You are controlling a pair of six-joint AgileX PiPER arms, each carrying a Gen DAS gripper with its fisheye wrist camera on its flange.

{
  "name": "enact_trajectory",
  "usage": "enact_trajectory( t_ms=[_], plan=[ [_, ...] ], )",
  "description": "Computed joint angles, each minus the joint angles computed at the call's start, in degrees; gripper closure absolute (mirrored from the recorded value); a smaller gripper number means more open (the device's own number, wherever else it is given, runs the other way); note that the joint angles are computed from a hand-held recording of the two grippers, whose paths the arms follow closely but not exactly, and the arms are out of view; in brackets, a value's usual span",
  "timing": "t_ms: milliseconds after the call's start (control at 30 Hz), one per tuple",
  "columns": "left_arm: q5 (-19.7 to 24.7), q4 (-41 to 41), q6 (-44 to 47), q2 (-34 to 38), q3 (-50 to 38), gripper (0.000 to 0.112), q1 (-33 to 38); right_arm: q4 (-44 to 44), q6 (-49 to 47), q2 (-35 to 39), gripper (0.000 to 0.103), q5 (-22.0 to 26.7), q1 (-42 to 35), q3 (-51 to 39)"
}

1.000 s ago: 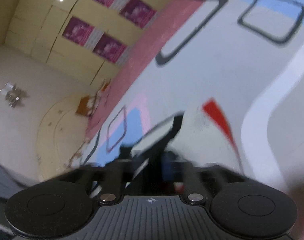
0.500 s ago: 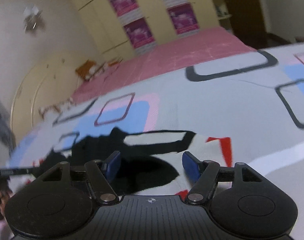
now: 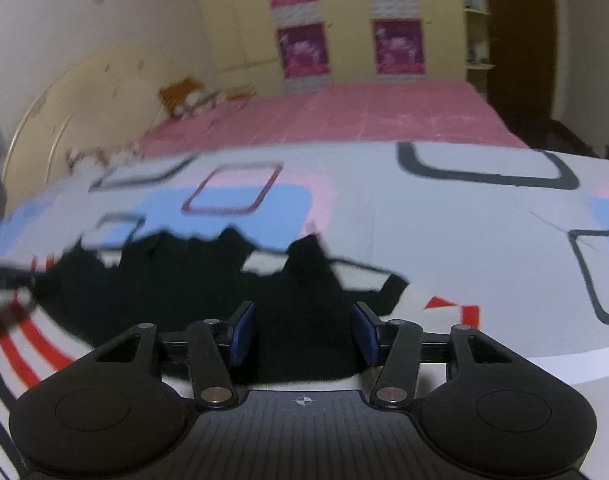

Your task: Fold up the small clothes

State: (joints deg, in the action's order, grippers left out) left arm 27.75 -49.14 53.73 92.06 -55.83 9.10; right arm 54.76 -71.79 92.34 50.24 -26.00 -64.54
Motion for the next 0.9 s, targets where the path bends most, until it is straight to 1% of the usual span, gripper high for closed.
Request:
enact_trajectory(
  t_ms=[67,100,133,167,200,233,267,300,333,367,400,433,467,500,533,567,600,667,700,733,767,800,833,867,900],
  plan=[
    [-0.18,0.93,-0.98,0.58,-0.73,0.079,-0.55,-2.67,0.26,-0.42,0.050,-4.20,2.64,0.84],
    [-0.01,1.15,-1.49,0.96,-1.14,0.079,-0.58,-2.42,-0.12,-0.56,0.050,-6.05,3.38,1.48],
    [0.31,1.03,-1.83,1.39,-1.56,0.082,-0.45,-1.97,0.05,-0.36,0.050,-7.13,3.90,1.73],
    [0.41,0.23,-1.35,1.56,-1.60,0.088,-0.26,-2.28,0.88,-0.21,0.051,-8.24,4.46,1.83],
    [0.09,-1.69,0.49,1.34,-1.08,0.102,-0.01,-2.67,1.45,-0.16,0.074,-9.44,5.05,2.00],
    [-0.81,-5.39,3.72,0.55,0.25,0.108,0.47,-3.45,1.51,-0.20,0.098,-10.46,5.59,2.12],
    [-1.71,-10.56,7.74,-0.66,2.12,0.108,1.27,-4.23,1.98,-0.23,0.098,-10.71,5.80,2.01],
    [-2.77,-15.77,11.75,-2.56,4.50,0.108,2.29,-2.72,0.66,-0.80,0.098,-10.91,5.23,2.57],
    [-3.72,-18.69,13.88,-3.88,6.22,0.108,2.91,-0.88,-0.85,-1.58,0.098,-11.75,4.75,3.41],
    [-6.02,-19.33,13.74,-4.68,7.53,0.108,2.72,1.06,-2.52,-2.21,0.098,-12.62,4.32,4.22],
    [-8.52,-17.67,11.48,-4.56,8.08,0.107,1.93,2.11,-3.21,-2.25,0.098,-13.27,4.26,4.54],
    [-8.78,-15.15,8.36,-3.09,7.50,0.107,1.50,0.86,-1.84,-1.45,0.098,-14.34,4.92,4.35],
    [-9.35,-14.30,7.16,-2.04,7.09,0.107,0.76,-1.78,0.51,-0.12,0.099,-15.76,6.15,4.12],
    [-10.94,-11.16,4.46,-1.89,6.65,0.107,-0.57,-2.13,0.56,-0.08,0.099,-17.86,7.28,4.91],
    [-11.74,-5.73,-0.41,-1.89,5.84,0.108,-1.68,-3.19,1.26,-0.39,0.098,-19.68,8.52,5.33],
    [-11.79,-2.08,-3.44,-1.84,5.31,0.107,-2.13,-5.16,3.43,-0.66,0.098,-20.52,9.36,5.24],
    [-11.51,-0.72,-4.23,-1.82,5.06,0.107,-2.08,-6.40,4.70,-0.83,0.098,-20.71,9.59,5.14],
    [-9.24,-3.35,-1.59,-1.49,4.52,0.105,-0.49,-7.76,6.80,-1.03,0.097,-20.36,9.60,4.65],
    [-7.87,-3.05,-2.21,-1.58,4.01,0.095,0.35,-6.35,6.25,-1.48,0.074,-20.25,9.32,4.80],
    [-7.09,-3.78,-2.17,-2.39,4.10,0.072,1.23,-2.65,3.62,-3.53,0.043,-22.05,9.28,6.65],
    [-7.63,-6.66,0.17,-4.43,5.44,0.063,1.66,2.86,-1.25,-5.71,0.038,-22.78,8.84,8.40],
    [-9.37,-11.73,4.80,-6.66,7.29,0.057,1.15,6.07,-3.83,-7.10,0.038,-21.62,8.44,9.08],
    [-9.70,-14.96,7.85,-8.27,8.23,0.057,0.19,6.99,-4.11,-7.24,0.038,-20.03,8.79,8.89],
    [-8.65,-15.94,8.61,-8.79,8.05,0.057,-0.87,5.62,-2.29,-7.14,0.039,-18.01,9.40,8.43],
    [-7.53,-15.96,8.46,-8.86,7.62,0.057,-2.40,3.96,-0.37,-6.67,0.050,-15.84,10.75,7.55]
  ],
)
